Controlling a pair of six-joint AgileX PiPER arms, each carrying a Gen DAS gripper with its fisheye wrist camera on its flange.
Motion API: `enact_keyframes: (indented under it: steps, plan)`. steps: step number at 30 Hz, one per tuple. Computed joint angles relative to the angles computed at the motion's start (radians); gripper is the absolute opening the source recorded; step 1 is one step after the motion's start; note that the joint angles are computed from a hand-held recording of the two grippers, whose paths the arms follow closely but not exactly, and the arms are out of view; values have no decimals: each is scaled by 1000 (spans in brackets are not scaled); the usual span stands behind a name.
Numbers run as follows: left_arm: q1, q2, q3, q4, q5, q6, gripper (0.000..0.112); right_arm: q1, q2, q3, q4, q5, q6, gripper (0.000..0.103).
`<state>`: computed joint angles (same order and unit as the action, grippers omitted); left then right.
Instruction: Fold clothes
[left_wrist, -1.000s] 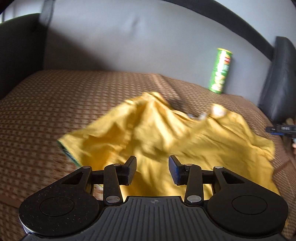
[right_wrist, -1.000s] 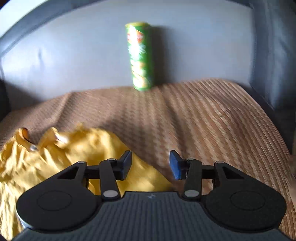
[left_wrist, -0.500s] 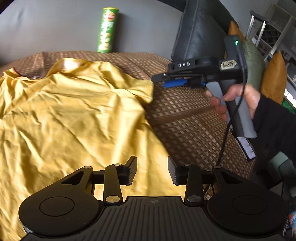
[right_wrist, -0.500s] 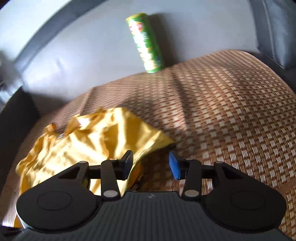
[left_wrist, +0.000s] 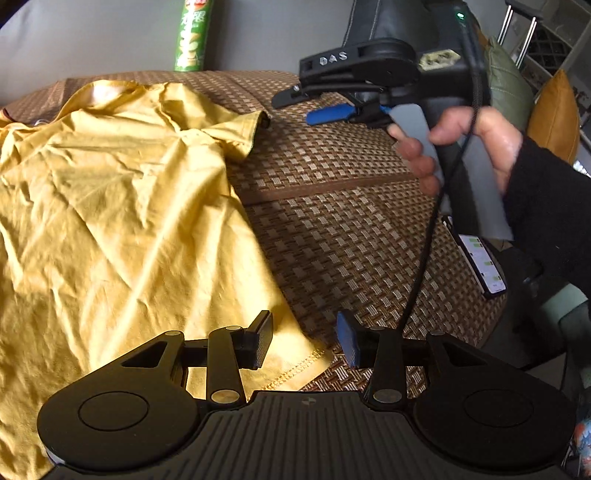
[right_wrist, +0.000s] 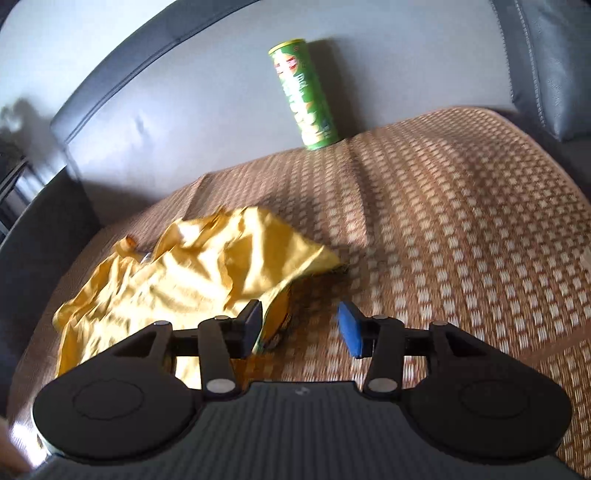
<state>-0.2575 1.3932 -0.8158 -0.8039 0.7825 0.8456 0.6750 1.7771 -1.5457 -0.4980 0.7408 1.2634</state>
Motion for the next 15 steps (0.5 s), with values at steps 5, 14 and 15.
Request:
enact_keyframes:
  steps: [5, 14, 15]
  plan:
    - [19, 41, -12, -27, 35, 29, 42, -59, 139, -135, 45, 17, -36, 54]
    - [67, 41, 13, -33, 86, 127, 0, -83, 257, -263, 77, 92, -71, 8]
    - [75, 43, 13, -34, 98, 145, 0, -79, 243, -240, 33, 74, -18, 8]
